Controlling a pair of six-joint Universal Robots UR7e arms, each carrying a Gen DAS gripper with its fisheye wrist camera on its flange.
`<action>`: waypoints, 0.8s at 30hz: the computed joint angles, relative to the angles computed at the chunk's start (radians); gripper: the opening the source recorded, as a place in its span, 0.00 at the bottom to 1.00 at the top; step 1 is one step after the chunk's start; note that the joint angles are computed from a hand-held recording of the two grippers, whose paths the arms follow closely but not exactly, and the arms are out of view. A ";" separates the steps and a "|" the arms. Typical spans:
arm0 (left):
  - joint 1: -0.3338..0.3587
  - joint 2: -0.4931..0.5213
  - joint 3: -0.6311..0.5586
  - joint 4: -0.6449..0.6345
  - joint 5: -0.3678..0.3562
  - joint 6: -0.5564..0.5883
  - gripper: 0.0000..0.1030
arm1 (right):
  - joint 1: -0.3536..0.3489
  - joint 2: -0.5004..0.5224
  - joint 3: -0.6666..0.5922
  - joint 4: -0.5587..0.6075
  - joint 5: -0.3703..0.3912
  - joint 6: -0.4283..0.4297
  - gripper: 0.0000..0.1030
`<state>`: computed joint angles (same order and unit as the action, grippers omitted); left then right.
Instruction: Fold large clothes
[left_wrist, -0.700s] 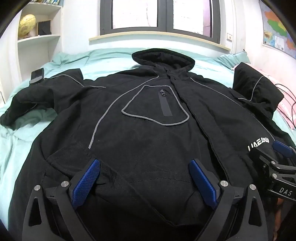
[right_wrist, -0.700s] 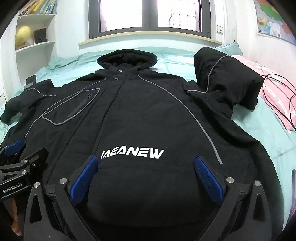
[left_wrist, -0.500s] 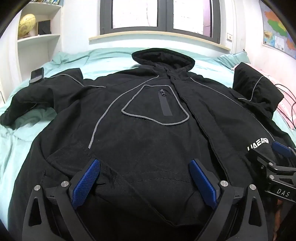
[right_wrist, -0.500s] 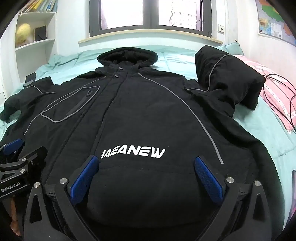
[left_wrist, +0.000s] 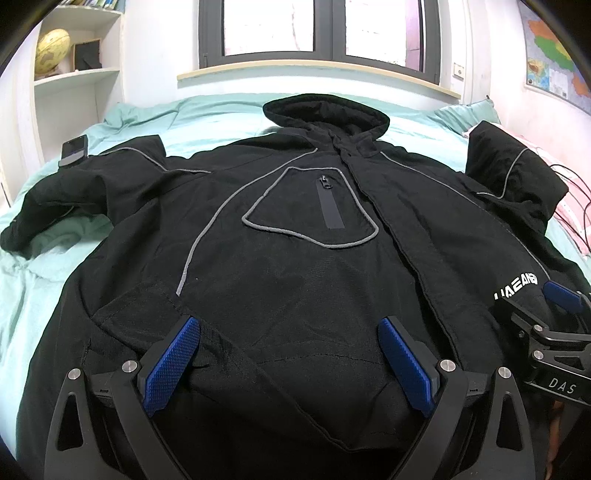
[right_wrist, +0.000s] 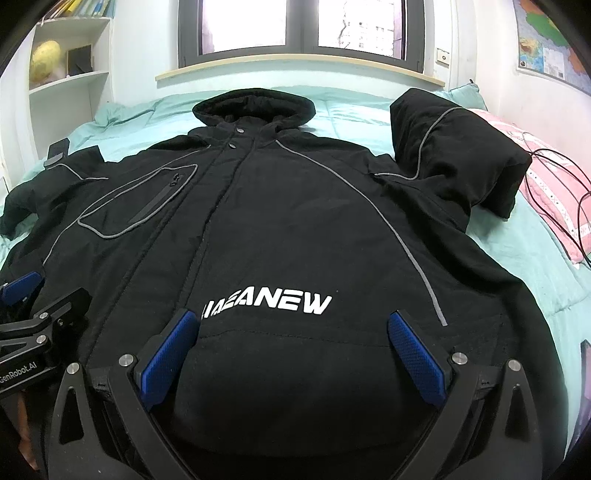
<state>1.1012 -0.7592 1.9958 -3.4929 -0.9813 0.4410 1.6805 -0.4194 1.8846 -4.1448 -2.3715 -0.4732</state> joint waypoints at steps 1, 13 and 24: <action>-0.001 -0.003 0.001 0.005 0.002 -0.003 0.95 | 0.002 0.002 -0.002 0.002 -0.003 0.001 1.00; -0.001 -0.023 -0.013 0.107 0.007 -0.048 0.95 | 0.010 0.009 -0.024 0.029 -0.049 -0.007 1.00; 0.027 -0.320 0.005 0.272 -0.114 -0.022 0.95 | 0.139 -0.040 -0.054 0.191 -0.162 0.041 1.00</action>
